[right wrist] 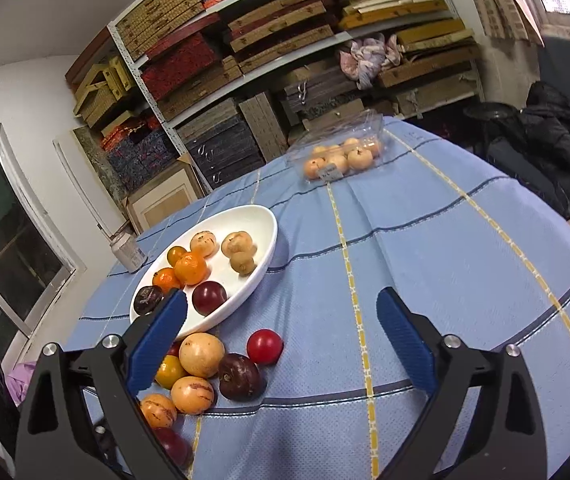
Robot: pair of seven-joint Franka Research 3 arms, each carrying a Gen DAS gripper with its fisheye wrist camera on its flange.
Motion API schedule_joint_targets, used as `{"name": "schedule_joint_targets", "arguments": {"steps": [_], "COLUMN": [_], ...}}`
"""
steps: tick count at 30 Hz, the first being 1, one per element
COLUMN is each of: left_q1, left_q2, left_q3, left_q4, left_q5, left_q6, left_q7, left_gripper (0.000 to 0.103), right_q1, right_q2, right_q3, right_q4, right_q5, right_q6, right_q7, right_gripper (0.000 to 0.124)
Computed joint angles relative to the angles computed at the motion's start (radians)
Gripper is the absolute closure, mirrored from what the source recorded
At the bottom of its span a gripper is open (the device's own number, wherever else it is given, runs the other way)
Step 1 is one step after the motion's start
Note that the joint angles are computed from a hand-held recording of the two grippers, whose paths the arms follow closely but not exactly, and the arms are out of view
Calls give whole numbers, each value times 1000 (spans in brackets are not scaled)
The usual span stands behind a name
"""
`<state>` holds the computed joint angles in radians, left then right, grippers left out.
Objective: Organize fruits
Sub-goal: 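Withdraw both open grippers from the plate toward the remaining fruit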
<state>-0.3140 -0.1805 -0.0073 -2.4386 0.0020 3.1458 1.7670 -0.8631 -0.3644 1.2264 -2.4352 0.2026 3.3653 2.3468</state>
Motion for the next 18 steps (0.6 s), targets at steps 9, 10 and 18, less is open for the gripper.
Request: {"name": "schedule_joint_targets", "arguments": {"steps": [9, 10, 18], "left_q1": [-36, -37, 101], "left_q2": [23, 20, -7], "left_q3": [33, 36, 20], "left_q4": [34, 34, 33], "left_q5": [-143, -171, -157], "left_q6": [-66, -73, -116], "left_q7": [102, 120, -46], "left_gripper": [5, 5, 6], "right_q1": [11, 15, 45], "right_q2": [15, 15, 34], "right_q3": [-5, -10, -34], "right_q4": [10, 10, 2], "right_q5": [-16, -16, -2], "right_q6": [-13, -13, 4], "right_q7": [-4, -3, -7], "right_gripper": [30, 30, 30]}}
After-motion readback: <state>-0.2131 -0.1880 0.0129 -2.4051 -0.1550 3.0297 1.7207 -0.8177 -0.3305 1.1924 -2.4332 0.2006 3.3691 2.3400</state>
